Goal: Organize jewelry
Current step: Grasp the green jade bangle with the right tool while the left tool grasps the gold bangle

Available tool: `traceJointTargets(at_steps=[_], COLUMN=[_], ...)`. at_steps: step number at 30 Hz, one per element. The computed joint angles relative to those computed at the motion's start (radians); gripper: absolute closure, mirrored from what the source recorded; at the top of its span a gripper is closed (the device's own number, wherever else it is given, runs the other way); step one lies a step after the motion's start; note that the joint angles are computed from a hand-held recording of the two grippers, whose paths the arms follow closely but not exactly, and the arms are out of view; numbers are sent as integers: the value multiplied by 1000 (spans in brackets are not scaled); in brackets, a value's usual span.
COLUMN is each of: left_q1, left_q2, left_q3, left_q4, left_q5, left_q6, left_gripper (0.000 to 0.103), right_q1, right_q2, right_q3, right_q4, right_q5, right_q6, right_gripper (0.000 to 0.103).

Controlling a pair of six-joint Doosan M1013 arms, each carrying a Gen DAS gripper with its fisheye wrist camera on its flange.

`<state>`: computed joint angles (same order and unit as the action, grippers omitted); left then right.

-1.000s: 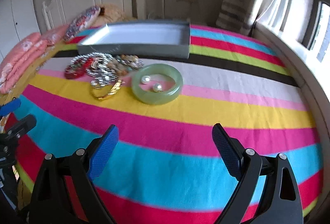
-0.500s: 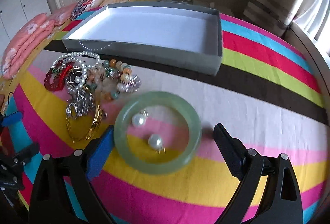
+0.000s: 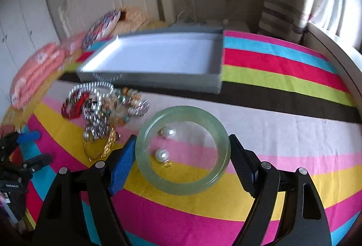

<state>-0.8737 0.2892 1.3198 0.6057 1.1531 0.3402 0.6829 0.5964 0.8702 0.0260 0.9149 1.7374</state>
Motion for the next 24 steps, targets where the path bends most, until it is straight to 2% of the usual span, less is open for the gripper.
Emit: traceJointTargets(at_steps=[3, 5, 7, 10, 15, 20, 24], left_q1=[-8, -16, -19, -18, 23, 37, 34], left_q2=[-1, 11, 34, 77, 114, 137, 160], left_q3=[-8, -26, -56, -110, -156, -181, -211], left_q4=[25, 27, -1, -32, -122, -143, -120], left_q5=[-65, -112, -139, -118, -91, -94, -61], left_q6=[30, 98, 184, 263, 220, 253, 285], left_gripper=[18, 35, 41, 41, 41, 39, 38], right_q1=[-6, -6, -10, -15, -22, -28, -31], right_q2=[-23, -40, -53, -67, -86, -91, -95], right_q3=[36, 61, 80, 100, 130, 140, 149], right_q4=[13, 5, 23, 62, 108, 139, 152], right_q5=[-51, -90, -122, -151, -182, -195, -202], right_q6=[10, 11, 1, -27, -55, -71, -79], right_gripper=[25, 25, 25, 25, 25, 25, 25])
